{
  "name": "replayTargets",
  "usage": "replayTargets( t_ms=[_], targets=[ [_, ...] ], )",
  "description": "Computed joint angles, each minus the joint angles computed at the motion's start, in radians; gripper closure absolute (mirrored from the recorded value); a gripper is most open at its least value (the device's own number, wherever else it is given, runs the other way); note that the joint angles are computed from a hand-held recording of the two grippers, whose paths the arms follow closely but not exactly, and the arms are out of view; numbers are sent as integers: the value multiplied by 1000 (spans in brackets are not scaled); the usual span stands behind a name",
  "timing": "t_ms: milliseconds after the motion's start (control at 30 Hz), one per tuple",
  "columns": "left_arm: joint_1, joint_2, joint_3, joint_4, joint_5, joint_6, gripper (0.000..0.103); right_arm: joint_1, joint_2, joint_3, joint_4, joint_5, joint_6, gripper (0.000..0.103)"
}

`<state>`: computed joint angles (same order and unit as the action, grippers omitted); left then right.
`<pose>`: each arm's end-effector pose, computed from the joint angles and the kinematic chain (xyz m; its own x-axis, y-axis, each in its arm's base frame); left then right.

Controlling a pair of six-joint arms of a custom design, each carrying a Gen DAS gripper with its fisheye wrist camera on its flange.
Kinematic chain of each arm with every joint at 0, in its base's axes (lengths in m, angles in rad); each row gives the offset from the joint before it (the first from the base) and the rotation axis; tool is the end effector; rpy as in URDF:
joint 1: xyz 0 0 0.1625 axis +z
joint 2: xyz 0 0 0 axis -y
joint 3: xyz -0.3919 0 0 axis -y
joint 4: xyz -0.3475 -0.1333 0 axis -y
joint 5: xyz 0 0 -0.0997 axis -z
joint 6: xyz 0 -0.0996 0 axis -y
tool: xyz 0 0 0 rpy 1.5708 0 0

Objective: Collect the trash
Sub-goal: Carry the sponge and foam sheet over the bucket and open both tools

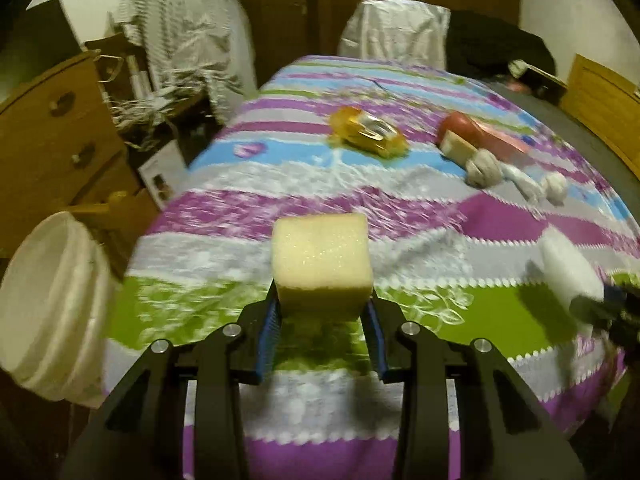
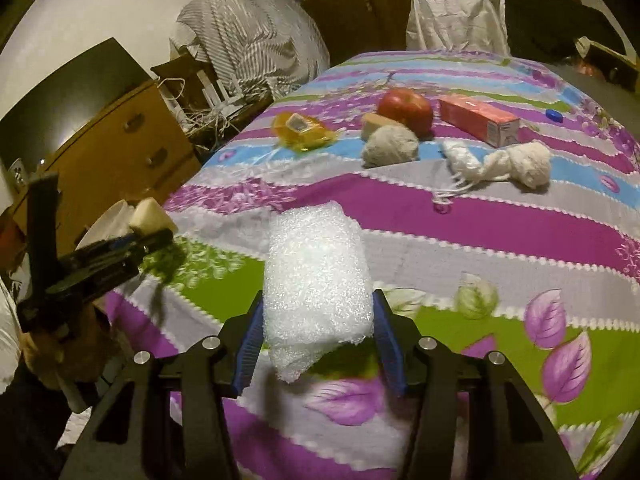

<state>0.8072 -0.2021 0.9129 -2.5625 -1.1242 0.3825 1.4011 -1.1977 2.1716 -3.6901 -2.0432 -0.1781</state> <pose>-0.4037 -0.6767 -0.0442 -0.4333 0.7574 -0.4885 0.8905 0.4434 -0.1023 0.0090 -0.4684 0.2942 -0.8073 0.4780 0.3462 -0.0745 0.4993 -0.8632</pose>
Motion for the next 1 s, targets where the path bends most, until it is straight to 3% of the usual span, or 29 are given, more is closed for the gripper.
replayTargets(
  t_ms=[300,500,800,900,1000],
  targets=[
    [8,-48,-11,-58,100,-11,68,131,100,-192,139,-61,-48,50],
    [34,-51,-118,-52,138,-9,68,225,205,-444,289,-92,-111,50],
    [82,10,-355,-27,225,61,68,314,441,-939,654,-74,-132,50],
    [100,52,-472,9,257,87,68,332,537,-1120,790,-72,-114,50],
    [118,114,-630,70,283,106,68,347,670,-1375,967,-71,-105,50]
  ],
)
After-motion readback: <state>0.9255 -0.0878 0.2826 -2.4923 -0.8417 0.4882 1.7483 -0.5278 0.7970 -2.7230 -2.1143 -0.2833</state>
